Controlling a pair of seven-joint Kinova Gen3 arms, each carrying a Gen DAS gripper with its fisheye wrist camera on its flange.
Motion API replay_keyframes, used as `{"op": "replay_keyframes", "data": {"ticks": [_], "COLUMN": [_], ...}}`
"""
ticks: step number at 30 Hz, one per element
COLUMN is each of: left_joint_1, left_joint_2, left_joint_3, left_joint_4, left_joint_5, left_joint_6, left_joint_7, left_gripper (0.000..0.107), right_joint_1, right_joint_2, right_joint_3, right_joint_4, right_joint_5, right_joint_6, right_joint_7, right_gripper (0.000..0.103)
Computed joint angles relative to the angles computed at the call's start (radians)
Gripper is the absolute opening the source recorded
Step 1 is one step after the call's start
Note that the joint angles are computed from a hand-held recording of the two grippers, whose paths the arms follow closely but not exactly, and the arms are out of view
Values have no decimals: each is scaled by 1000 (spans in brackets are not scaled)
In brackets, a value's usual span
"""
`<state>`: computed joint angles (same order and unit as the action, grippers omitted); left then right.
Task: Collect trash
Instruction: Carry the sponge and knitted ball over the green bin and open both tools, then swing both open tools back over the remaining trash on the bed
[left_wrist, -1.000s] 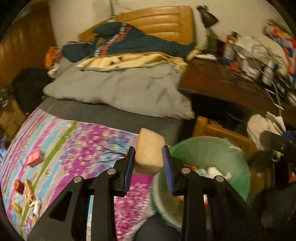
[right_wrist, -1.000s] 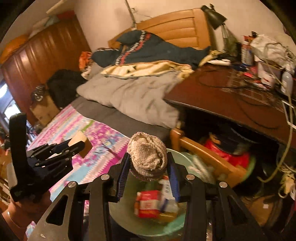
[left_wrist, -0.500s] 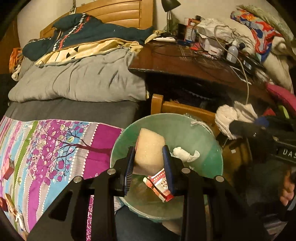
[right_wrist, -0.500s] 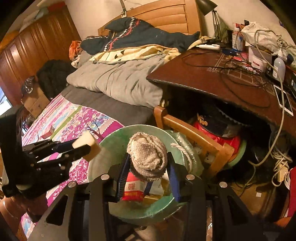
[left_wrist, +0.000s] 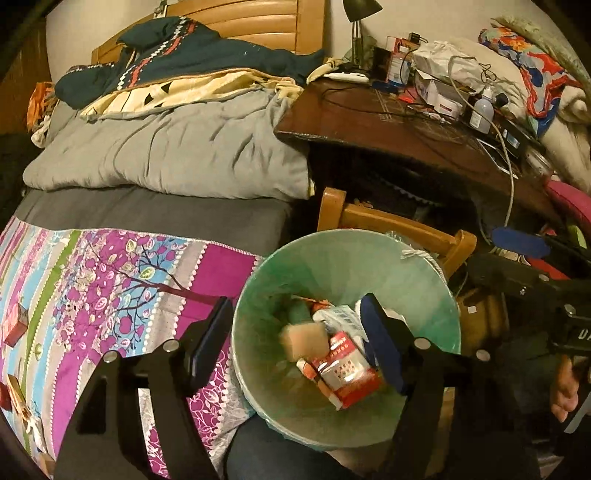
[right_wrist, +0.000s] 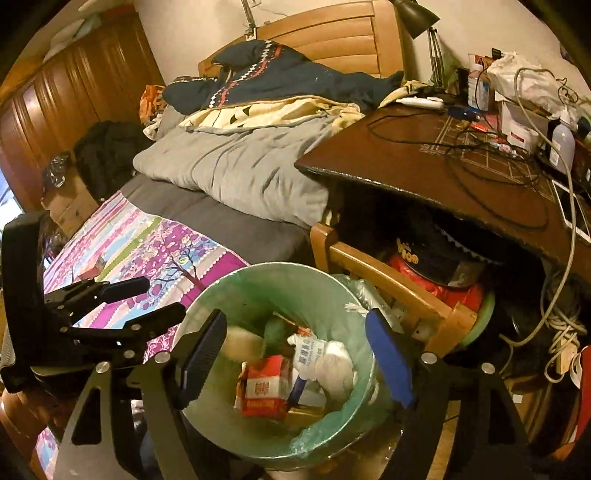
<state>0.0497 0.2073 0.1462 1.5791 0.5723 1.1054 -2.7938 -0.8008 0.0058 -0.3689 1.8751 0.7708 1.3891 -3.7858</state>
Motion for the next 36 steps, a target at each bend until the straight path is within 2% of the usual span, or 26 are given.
{"op": "replay_keyframes", "data": {"ticks": [10, 13, 17, 23, 29, 33, 36], "left_joint_1": [-6, -23, -56, -147, -258, -332, -380], "left_joint_2": [-25, -35, -44, -25, 10, 34, 73], "left_joint_3": [-12, -26, -47, -90, -125, -144, -172], "left_joint_4": [42, 67, 98, 93, 65, 60, 29], "left_joint_5": [16, 33, 50, 70, 88, 89, 57], "left_joint_6": [-33, -71, -134, -192, -243, -324, -383], "left_joint_7": [-7, -10, -14, 22, 47, 79, 183], "left_gripper": [68, 68, 68, 68, 68, 68, 68], "right_joint_1": [-16, -21, -48, -103, -139, -137, -131], "right_joint_2": [10, 14, 47, 138, 252, 331, 390], "right_joint_3": [-3, -3, -3, 35, 110, 156, 182], "right_joint_4": [0, 1, -34, -125, -264, -382, -471], "right_joint_5": [8, 26, 84, 212, 336, 356, 332], "right_joint_6": [25, 28, 87, 142, 65, -49, -123], "right_joint_7": [-34, -58, -67, -15, 129, 289, 404], "right_gripper": [78, 78, 78, 78, 84, 85, 86]}}
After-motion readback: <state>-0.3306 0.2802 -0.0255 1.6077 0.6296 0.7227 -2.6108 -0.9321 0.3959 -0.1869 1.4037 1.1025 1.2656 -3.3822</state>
